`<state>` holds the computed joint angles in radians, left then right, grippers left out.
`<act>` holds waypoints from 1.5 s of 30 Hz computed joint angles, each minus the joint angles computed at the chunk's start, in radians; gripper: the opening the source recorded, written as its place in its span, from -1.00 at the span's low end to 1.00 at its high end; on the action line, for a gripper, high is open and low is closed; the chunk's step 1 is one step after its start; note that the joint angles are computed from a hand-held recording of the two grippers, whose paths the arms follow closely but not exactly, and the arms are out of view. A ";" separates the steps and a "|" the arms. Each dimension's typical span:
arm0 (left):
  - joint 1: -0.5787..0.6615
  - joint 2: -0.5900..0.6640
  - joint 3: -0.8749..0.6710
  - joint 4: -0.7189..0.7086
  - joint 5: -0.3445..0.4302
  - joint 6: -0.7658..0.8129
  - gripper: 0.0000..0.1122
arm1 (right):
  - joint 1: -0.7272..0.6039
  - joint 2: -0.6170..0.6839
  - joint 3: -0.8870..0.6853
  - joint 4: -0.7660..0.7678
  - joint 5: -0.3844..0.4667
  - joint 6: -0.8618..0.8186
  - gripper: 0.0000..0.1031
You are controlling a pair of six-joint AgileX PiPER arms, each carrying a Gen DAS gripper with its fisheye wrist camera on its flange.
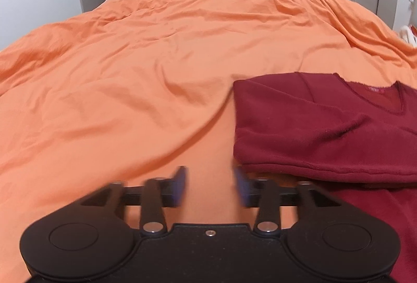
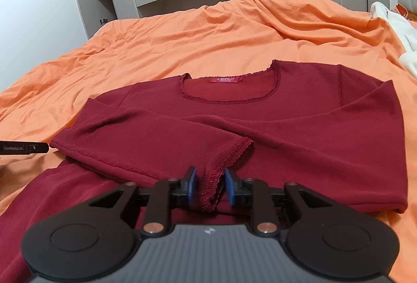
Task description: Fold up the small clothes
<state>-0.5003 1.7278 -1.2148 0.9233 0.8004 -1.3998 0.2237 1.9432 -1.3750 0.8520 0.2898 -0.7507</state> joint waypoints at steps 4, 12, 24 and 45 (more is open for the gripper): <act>-0.034 -0.024 -0.001 0.009 0.048 -0.016 0.58 | -0.001 -0.035 0.025 -0.045 -0.011 0.023 0.34; -0.171 -0.117 0.044 0.033 0.111 -0.045 0.82 | -0.037 -0.201 0.179 0.057 -0.021 -0.142 1.00; -0.460 -0.272 0.207 0.055 0.117 -0.242 0.82 | -0.155 -0.597 0.543 0.218 0.034 -0.294 1.00; -0.840 -0.297 0.243 0.025 0.352 -0.518 0.72 | -0.296 -1.120 0.886 -0.207 0.240 0.124 -0.76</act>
<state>-1.3398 1.4307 -0.9716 0.9479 1.1524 -1.9177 -0.0720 0.8232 -0.4889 0.6451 0.5298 -0.6269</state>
